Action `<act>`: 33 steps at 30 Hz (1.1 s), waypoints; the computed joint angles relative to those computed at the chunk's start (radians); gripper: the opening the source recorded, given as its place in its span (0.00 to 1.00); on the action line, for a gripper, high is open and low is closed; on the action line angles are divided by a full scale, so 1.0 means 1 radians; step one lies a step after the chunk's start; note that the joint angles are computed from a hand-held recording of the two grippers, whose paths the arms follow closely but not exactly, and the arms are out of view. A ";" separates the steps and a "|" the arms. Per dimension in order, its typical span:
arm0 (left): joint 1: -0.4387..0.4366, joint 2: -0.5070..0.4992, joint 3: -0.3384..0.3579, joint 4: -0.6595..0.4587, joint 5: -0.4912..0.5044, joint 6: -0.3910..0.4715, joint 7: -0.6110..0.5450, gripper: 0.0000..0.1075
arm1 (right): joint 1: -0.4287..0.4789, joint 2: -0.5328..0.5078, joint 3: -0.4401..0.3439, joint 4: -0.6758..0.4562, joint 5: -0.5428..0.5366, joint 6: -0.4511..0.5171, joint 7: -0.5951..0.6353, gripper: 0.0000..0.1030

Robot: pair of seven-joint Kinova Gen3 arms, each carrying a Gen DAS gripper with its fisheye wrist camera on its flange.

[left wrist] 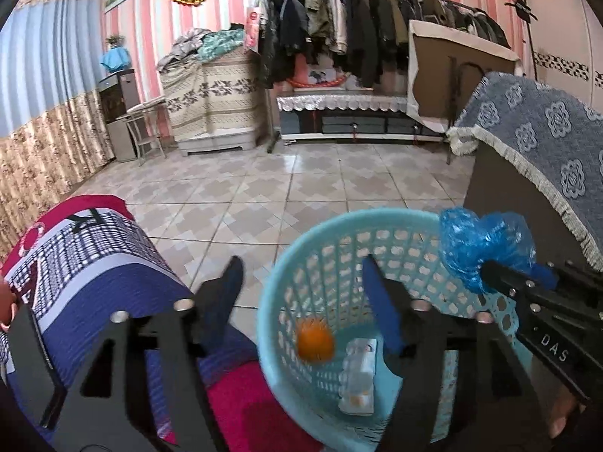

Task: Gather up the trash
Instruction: 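Open the left tool over the basket dropping the orange while the right tool releases the bag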

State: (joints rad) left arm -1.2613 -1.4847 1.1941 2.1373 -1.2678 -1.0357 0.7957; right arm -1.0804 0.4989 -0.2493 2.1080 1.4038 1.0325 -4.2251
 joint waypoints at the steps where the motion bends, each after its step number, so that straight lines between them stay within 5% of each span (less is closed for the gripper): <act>1: 0.000 -0.001 -0.006 0.002 -0.010 0.008 0.011 0.69 | 0.001 -0.001 0.000 0.001 -0.001 0.000 0.000 0.24; 6: -0.007 0.018 -0.027 0.029 -0.040 0.039 0.027 0.83 | -0.006 0.004 0.002 -0.010 -0.012 0.012 0.005 0.24; 14: -0.001 0.107 -0.008 0.102 -0.063 0.118 -0.012 0.88 | -0.014 0.010 0.007 -0.056 -0.041 0.012 0.101 0.26; 17: 0.015 0.142 0.001 0.134 -0.068 0.152 -0.039 0.88 | -0.026 0.011 0.015 -0.074 -0.056 0.017 0.128 0.64; 25: 0.075 0.238 -0.011 0.223 -0.098 0.261 -0.105 0.90 | -0.067 0.015 0.026 -0.107 -0.068 0.066 0.140 0.85; 33: 0.173 0.338 -0.058 0.324 -0.141 0.387 -0.163 0.91 | -0.112 0.034 0.032 -0.153 -0.081 0.112 0.192 0.90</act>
State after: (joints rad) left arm -1.0884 -1.1472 1.1366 2.4613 -1.4092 -0.6488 0.6329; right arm -1.1924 0.5327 -0.2173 1.9553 1.3224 1.1445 -4.0329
